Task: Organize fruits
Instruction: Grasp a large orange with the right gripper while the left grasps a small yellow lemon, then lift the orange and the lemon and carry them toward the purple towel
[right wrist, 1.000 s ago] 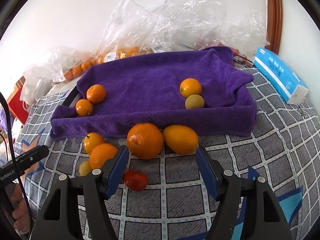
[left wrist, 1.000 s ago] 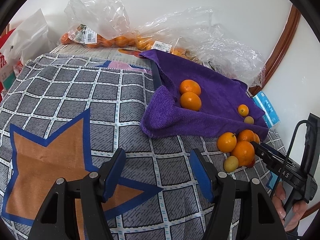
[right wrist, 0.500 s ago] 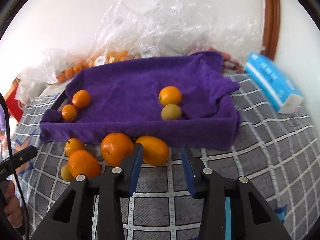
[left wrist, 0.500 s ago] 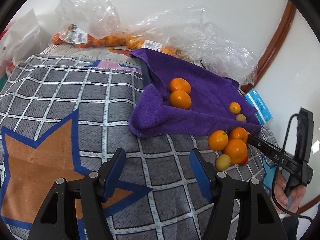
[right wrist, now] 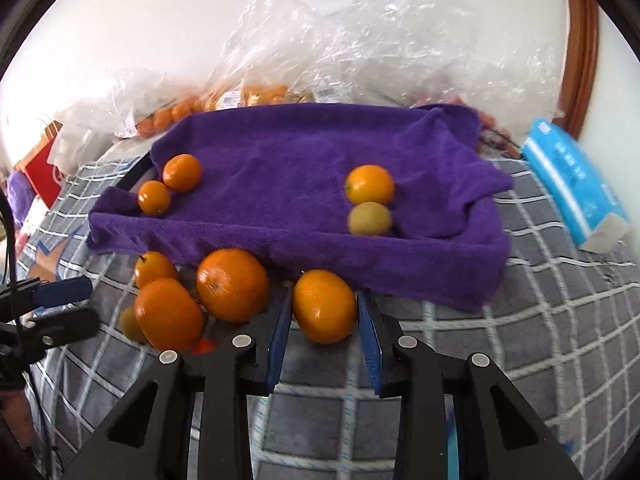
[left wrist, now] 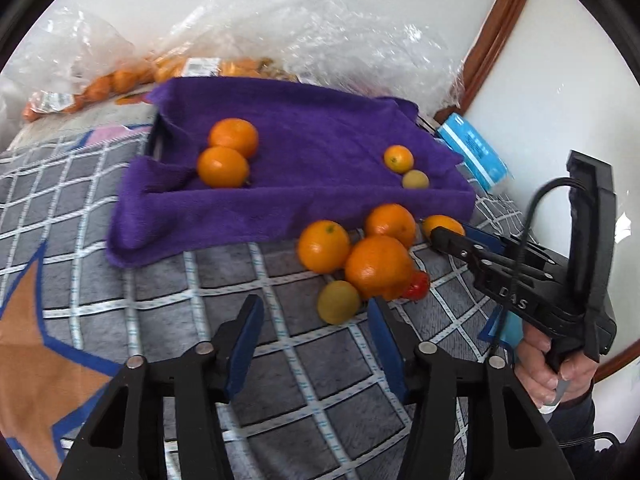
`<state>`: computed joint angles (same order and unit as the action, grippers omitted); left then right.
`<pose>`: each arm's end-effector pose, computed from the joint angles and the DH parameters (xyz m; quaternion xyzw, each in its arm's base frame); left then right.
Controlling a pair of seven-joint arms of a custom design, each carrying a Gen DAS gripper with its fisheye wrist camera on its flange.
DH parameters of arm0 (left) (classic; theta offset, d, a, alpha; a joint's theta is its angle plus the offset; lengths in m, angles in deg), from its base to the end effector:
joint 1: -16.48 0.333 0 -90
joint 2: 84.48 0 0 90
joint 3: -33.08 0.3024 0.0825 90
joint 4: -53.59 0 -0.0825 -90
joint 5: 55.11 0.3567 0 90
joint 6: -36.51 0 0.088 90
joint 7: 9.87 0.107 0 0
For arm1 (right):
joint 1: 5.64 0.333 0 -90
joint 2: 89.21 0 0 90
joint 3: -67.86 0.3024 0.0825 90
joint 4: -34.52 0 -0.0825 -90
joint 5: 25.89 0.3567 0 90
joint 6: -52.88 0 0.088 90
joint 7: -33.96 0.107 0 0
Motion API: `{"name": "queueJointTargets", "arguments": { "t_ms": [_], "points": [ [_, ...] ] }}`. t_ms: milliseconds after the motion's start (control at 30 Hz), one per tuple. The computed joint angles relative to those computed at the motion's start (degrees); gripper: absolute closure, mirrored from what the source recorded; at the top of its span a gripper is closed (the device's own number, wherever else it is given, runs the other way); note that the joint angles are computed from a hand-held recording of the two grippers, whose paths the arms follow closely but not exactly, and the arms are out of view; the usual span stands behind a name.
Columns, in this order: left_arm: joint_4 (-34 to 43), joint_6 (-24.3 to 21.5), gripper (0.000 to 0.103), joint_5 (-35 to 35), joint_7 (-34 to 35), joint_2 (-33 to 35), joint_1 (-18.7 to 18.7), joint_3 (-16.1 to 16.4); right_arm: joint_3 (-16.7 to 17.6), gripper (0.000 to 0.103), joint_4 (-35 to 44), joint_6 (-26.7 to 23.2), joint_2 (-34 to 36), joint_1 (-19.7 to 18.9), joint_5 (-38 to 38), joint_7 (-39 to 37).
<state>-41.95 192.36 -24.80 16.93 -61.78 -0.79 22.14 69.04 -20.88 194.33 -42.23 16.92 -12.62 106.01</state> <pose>0.5976 -0.3203 0.4540 -0.7363 0.5778 -0.3216 0.1436 0.7162 0.3069 0.4555 -0.8260 0.4435 -0.1455 0.3161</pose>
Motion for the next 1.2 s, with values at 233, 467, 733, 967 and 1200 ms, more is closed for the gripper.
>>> {"name": "queueJointTargets", "arguments": {
  "t_ms": [233,467,733,967,1200],
  "points": [
    [5.6,-2.3,0.076,1.0,1.2,4.0,-2.0,0.5,0.2,0.070,-13.2,4.1,-7.7,-3.3,3.5,-1.1],
    [7.0,-12.6,0.079,7.8,0.0,2.4,-5.9,3.2,1.1,0.070,-17.8,5.2,-10.6,-4.4,6.5,-1.0],
    [0.2,-14.3,0.078,14.9,-8.8,-1.5,-4.8,3.4,1.1,0.070,-19.5,4.9,-11.2,-2.2,5.4,-3.6],
    [0.3,-13.6,0.079,15.4,-9.3,-1.2,-3.8,2.4,-0.8,0.069,-19.0,6.7,-10.3,-0.3,2.6,-0.1],
    [-3.6,-6.5,0.079,15.0,-12.5,-3.0,-1.9,2.5,-1.5,0.070,-19.9,7.6,-10.7,0.3,0.2,1.4]
  ]
}}
